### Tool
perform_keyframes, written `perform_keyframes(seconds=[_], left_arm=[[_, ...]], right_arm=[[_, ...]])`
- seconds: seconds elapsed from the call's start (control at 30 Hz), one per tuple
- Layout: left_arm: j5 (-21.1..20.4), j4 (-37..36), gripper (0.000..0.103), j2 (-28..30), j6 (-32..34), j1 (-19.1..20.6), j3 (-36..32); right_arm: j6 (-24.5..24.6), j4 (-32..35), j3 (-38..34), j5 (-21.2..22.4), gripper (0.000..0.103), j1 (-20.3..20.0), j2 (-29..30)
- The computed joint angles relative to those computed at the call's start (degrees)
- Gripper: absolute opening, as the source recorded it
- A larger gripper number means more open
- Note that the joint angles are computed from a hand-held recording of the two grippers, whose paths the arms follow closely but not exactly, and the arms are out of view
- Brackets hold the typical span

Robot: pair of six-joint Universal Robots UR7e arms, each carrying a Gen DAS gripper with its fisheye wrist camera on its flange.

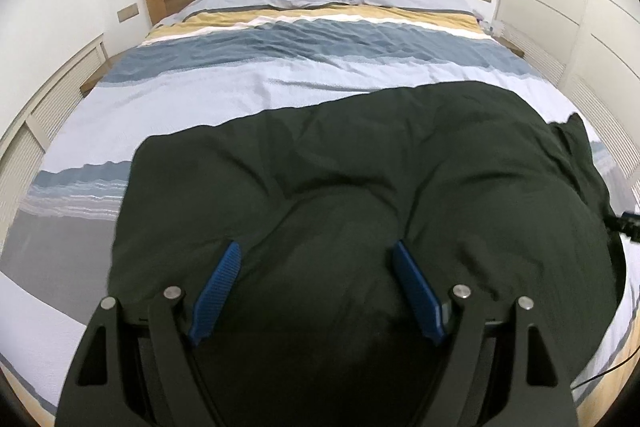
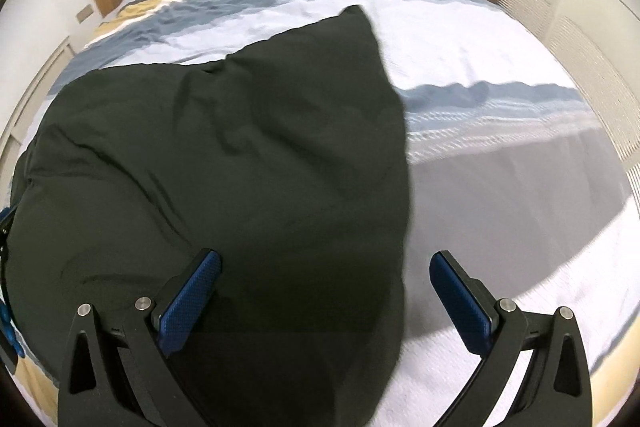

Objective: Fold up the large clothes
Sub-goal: 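Withdraw both open grippers from the folded coat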

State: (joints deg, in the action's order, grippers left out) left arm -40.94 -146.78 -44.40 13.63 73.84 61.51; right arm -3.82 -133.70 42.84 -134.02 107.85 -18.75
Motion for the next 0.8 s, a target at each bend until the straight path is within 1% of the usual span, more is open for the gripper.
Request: perform_keyframes(seconds=[0.07, 0.1, 0.2, 0.23, 0.3, 0.33, 0.4, 0.53, 0.6, 0.63, 0.7, 0.73, 0.77, 0.8], left_arm=[[-0.53, 2.60, 0.078, -1.83, -1.41, -0.11, 1.42], [-1.71, 4.82, 0.079, -3.21, -2.80, 0.02, 2.25], [-4.71, 8.15, 0.078, -6.53, -4.62, 0.49, 4.59], [-6.35, 9.65, 0.078, -8.21, -5.03, 0.94, 5.62], [-7.54, 11.23, 0.078, -10.75, -5.77, 1.73, 7.32], [-8.00, 12.05, 0.078, -11.51, -6.24, 2.10, 7.57], [-10.80, 15.62, 0.078, -13.92, -8.01, 3.78, 7.68], [-12.96, 21.05, 0.078, -17.04, -10.23, 6.55, 7.02], [-15.04, 24.91, 0.078, -17.96, -13.87, 8.53, 5.49], [-16.68, 26.45, 0.078, -18.19, -15.72, 9.56, 4.69], [-21.10, 27.38, 0.078, -18.85, -19.60, 11.67, 4.15], [-23.98, 27.16, 0.078, -19.23, -21.43, 12.77, 4.22], [-28.05, 25.97, 0.078, -19.88, -23.80, 14.23, 4.85], [-30.12, 24.60, 0.078, -20.34, -24.93, 14.99, 5.61]], right_arm=[[0.92, -0.67, 2.21, -1.25, 0.102, 0.76, -1.58], [1.25, -1.12, 3.19, -1.82, 0.102, 1.12, -2.28], [2.75, -2.42, 6.79, -2.99, 0.102, 2.41, -4.92], [2.97, -3.32, 8.11, -3.42, 0.102, 2.93, -5.75], [3.42, -5.16, 10.96, -4.39, 0.102, 4.07, -7.54], [3.99, -5.90, 12.59, -4.90, 0.102, 4.70, -8.55], [5.23, -6.52, 14.82, -5.14, 0.102, 5.48, -10.03], [9.12, -6.75, 19.74, -5.02, 0.102, 6.44, -13.55], [10.26, -6.58, 20.79, -4.87, 0.102, 6.54, -14.43], [10.51, -6.82, 21.33, -4.60, 0.102, 6.52, -14.85], [10.20, -8.59, 23.11, -2.15, 0.102, 5.92, -16.03], [10.18, -9.25, 23.97, -0.71, 0.102, 5.45, -16.56], [10.55, -9.58, 24.88, 0.89, 0.102, 4.79, -17.08], [10.81, -9.69, 25.34, 2.03, 0.102, 4.18, -17.26]])
